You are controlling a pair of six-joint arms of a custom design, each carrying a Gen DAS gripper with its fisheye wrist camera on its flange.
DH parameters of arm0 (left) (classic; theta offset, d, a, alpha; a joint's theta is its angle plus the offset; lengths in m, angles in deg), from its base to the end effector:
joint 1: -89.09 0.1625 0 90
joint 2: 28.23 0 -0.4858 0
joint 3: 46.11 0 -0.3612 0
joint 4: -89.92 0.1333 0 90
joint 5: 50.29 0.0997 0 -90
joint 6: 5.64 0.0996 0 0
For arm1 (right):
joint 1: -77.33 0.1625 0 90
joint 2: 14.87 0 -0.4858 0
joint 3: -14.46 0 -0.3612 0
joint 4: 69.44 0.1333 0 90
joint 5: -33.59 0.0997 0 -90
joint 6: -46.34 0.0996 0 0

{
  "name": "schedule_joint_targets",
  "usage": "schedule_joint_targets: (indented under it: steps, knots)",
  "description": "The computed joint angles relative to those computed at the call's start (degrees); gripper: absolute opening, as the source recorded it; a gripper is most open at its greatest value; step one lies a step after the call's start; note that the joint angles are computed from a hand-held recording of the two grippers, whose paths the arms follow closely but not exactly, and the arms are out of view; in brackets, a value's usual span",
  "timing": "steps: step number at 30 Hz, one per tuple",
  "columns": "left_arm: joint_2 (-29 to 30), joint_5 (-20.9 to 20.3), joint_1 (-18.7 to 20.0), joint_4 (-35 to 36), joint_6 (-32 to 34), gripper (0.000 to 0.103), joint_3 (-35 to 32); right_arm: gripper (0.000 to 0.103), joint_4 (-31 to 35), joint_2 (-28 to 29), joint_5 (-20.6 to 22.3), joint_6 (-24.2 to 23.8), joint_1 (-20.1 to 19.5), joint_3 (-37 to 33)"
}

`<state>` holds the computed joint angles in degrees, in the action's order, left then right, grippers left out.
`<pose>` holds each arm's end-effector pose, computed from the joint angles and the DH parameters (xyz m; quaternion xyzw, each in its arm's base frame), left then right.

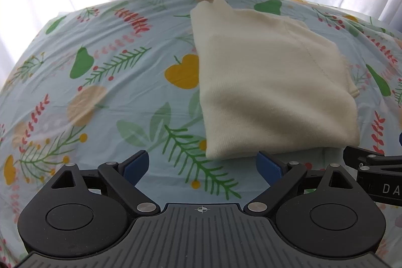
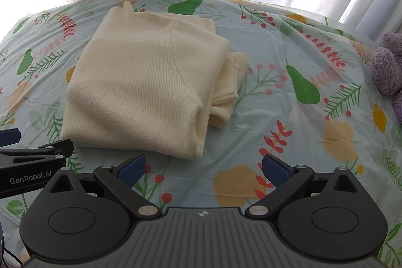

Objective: Fold small clothes

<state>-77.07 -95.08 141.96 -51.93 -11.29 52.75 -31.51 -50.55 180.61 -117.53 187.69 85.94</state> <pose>-0.2320 -0.6443 0.1845 0.2445 0.8901 -0.1539 0.3525 0.2578 -0.5518 0.1546 -0.0354 -0.8718 0.2660 0.4098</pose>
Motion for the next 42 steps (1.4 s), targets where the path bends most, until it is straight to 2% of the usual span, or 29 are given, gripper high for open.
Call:
schedule_joint_targets:
  steps: [42]
  knots:
    - [0.3,-2.4,0.1,1.6,-0.5,0.096,-0.4,0.099,-0.4,0.2,1.8,-0.1,0.1,0.0]
